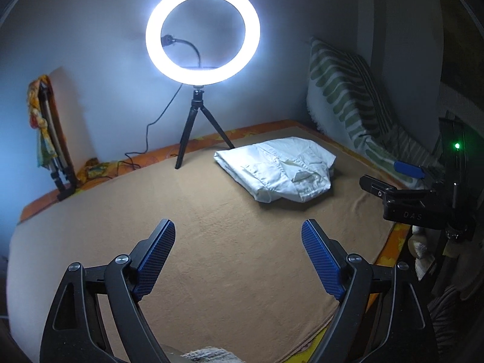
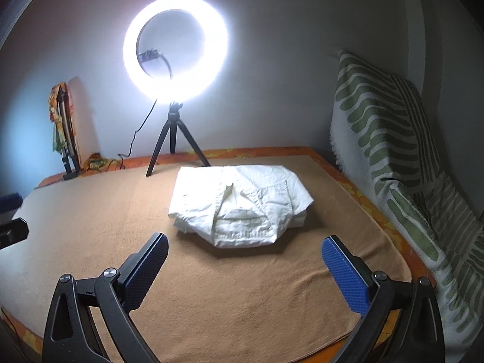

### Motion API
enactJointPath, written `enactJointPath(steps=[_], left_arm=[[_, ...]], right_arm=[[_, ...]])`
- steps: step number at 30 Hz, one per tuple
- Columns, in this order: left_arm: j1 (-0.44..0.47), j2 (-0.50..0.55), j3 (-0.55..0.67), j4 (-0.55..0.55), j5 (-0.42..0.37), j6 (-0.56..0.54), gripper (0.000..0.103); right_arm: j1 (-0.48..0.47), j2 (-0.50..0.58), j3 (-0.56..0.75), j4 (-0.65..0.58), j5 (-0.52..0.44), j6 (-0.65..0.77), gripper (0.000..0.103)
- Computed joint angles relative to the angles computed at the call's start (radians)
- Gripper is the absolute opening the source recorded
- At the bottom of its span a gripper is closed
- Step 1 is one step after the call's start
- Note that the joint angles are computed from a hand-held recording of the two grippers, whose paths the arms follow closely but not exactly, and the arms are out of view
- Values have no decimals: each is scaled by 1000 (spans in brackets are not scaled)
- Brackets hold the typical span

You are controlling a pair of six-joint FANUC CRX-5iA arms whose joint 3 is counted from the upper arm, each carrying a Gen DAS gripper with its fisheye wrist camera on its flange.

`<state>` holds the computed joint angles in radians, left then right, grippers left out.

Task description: Fold small clothes

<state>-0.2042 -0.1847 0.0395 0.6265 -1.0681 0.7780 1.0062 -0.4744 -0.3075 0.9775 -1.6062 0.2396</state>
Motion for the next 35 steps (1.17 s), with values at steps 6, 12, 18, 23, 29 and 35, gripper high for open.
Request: enactJointPath(steps=[6,12,18,23,29,35], left_arm=[[4,-25,-22,5,9,-11,86],[2,-31,-24,-3,15,0,86],[-1,-28,-20,-3,20,10,86],[-1,-18,-9,-12,0,25,86],[3,-45,-57,31,54,-29,86],[7,-38,-46,20,52,-15,86]], right_arm=[[12,-5,-19,-1,5,-20,103],[8,-6,-23,-6,15,-25,103],[6,5,-23,-4,8,-7,103],[5,-1,-25,-4,10,-13,103],[-4,-7,-27,-6,17,-20,103],[-11,-10,-28,-9,31,-17,103]])
